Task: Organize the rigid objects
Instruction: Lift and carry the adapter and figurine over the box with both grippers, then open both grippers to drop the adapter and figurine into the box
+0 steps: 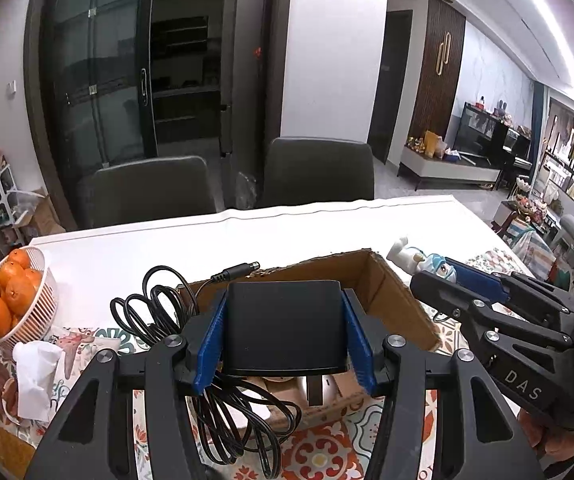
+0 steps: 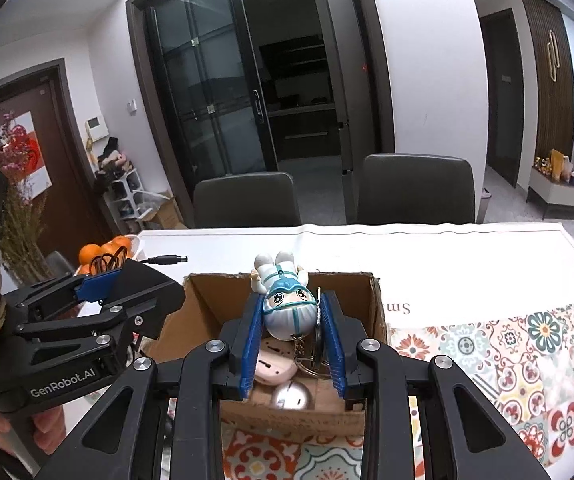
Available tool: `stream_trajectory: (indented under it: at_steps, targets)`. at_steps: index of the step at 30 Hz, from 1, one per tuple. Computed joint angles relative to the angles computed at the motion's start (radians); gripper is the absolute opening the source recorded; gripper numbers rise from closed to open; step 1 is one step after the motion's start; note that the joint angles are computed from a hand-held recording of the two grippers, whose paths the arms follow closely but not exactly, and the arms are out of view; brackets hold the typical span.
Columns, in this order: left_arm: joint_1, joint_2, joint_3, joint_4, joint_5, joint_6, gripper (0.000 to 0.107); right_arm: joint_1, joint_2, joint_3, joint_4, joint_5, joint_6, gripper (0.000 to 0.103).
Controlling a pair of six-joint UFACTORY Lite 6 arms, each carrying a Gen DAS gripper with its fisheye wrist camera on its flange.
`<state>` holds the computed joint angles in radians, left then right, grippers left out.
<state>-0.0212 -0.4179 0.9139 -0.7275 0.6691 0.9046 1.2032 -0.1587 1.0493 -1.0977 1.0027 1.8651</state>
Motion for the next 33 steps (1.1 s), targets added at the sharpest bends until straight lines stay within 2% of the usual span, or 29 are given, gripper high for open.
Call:
stream_trajectory:
  at_steps: [17, 33]
  targets:
    - [-0.105, 0.241, 0.051, 0.069, -0.153, -0.057, 0.054, -0.231, 0.08, -0.015, 0.106, -0.237, -0.15, 0.03]
    - [-0.123, 0.328, 0.017, 0.079, -0.21, -0.047, 0.054, -0.28, 0.181, 0.009, 0.163, -0.305, -0.259, 0.03]
